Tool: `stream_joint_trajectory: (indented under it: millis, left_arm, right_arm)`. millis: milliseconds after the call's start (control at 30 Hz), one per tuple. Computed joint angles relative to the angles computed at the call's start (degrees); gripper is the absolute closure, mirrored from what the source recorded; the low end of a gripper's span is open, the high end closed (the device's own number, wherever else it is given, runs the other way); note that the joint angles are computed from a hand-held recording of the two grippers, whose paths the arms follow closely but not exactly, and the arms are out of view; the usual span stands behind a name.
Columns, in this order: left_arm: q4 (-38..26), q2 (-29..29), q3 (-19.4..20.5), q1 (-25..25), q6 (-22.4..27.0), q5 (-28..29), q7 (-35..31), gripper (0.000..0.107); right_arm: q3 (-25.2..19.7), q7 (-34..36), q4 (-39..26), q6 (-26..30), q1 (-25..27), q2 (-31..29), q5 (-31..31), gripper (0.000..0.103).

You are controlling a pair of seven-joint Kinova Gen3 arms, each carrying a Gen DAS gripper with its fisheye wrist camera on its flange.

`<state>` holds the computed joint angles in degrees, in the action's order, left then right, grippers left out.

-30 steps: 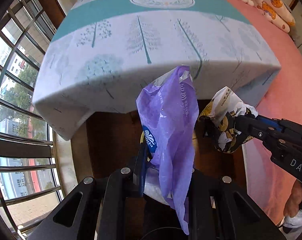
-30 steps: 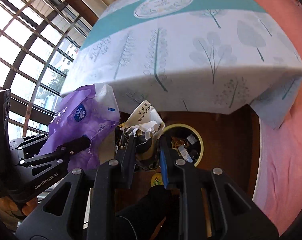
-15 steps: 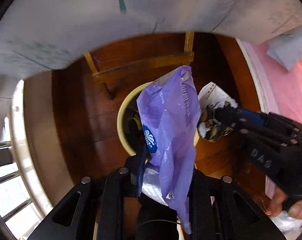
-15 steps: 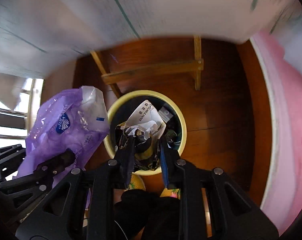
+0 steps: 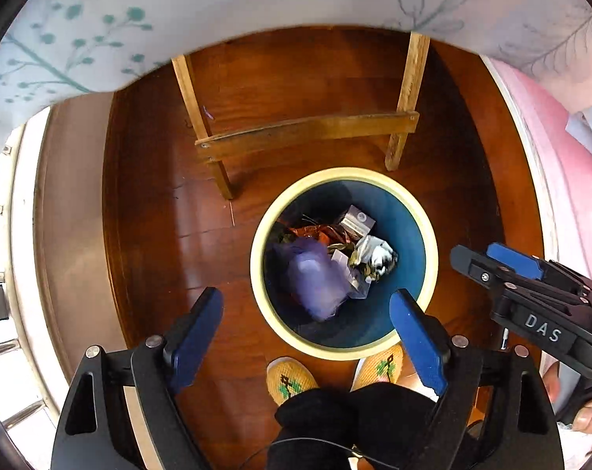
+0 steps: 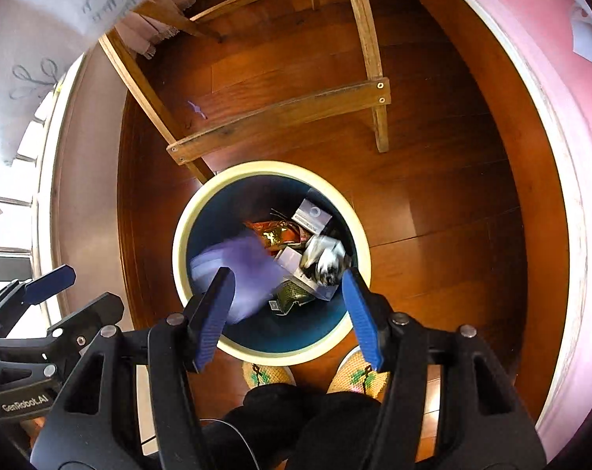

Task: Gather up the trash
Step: 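Raise both tools away from the bin toward the table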

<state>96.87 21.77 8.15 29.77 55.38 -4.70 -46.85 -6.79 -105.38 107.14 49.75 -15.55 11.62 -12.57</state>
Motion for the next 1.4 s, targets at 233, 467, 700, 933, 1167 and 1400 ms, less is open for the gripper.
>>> stream_joint_trajectory:
  millis: [233, 467, 700, 933, 1167, 1400]
  left_arm:
    - [-1.72, -2.77, -0.22, -1.20, 2.59, -0.38, -0.69, 0.019]
    - [-10.58, -8.41, 1.26, -0.15, 13.74, -1.94, 0.88, 0.019]
    - [-25.21, -12.17, 3.12, 1.48, 28.92, -5.21, 0.58, 0.019]
    - [-42.66, -12.80, 4.26, 4.90, 42.43, -11.47, -2.55, 0.019]
    - [-59.39, -11.20, 2.67, 9.16, 50.64, -18.38, -8.44, 0.019]
    - [-75.85, -6.05, -2.49, 11.69, 57.20, -21.46, -15.14, 0.019]
  right_arm:
    - [0.08, -2.02, -5.23, 5.98, -0.80, -2.13, 1.24, 0.049]
    - [0.09, -4.87, -14.04, 17.39, -1.17, -7.22, 1.08, 0.049]
    - [-0.26, -8.78, -27.78, 30.75, -1.85, -10.62, 2.28, 0.049]
    - [-1.75, -12.85, -45.82, 43.09, -4.26, -10.54, 6.41, 0.049]
    - [-2.92, -16.01, -64.40, 52.73, -9.31, -7.34, 13.88, 0.048]
    - [1.45, -14.56, -82.98, 59.98, -18.71, -1.44, 21.37, 0.048]
